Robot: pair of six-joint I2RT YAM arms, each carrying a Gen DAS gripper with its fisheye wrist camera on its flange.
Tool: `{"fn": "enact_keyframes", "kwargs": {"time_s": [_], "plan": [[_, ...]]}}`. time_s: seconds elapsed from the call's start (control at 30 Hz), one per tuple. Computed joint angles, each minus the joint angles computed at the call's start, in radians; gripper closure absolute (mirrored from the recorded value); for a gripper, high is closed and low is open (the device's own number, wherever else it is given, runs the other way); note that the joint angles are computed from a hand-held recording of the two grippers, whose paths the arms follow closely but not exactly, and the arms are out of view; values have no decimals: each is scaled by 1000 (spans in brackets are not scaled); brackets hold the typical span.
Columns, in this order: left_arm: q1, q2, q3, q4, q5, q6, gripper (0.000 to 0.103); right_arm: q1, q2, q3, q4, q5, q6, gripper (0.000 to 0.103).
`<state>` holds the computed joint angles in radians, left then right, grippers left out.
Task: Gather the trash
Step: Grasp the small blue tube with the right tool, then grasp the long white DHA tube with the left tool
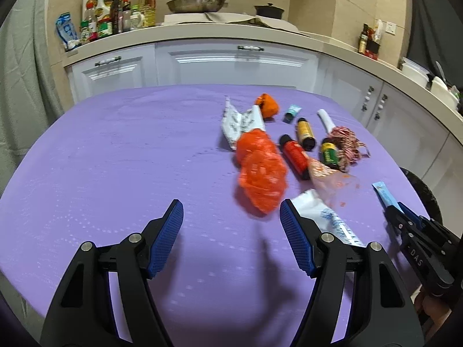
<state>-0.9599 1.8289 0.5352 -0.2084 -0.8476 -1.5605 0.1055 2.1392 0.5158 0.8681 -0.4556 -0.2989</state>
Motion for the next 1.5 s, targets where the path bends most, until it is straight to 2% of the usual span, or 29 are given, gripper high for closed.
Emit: {"fn": "enact_keyframes", "kwargs": {"time_s": [0.33, 0.43, 0.6, 0.77, 0.93, 1.0, 1.13, 1.2, 1.37, 1.5], "plan": [[-33, 99, 188, -11, 13, 100, 34, -136, -47, -22, -18, -97, -45, 87], [-46, 136, 251, -25, 13, 114, 26, -187, -56, -18, -35, -139, -55, 87], [-48, 264, 386, -94, 21, 131, 26, -244, -56, -3, -58, -189, -55, 87], [-44, 294, 370, -76, 81, 115, 26, -250, -51, -4, -55, -202, -56, 87], [-78, 275, 335, -130, 53, 69, 41, -229, -48, -10, -48, -194, -58, 87], [-82, 264, 307, -106, 60, 75, 54, -214, -48, -14, -44, -186, -56, 87], [-91, 244, 254, -34, 66, 100, 70, -193, -56, -32, -28, -169, -55, 87], [-95, 233, 229, -1, 60, 116, 84, -181, -60, -41, -19, -157, -54, 87], [-100, 201, 165, 80, 55, 132, 93, -168, -68, -53, -8, -143, -50, 87], [-113, 179, 133, 76, 42, 101, 95, -152, -77, -67, 7, -125, -44, 87]]}}
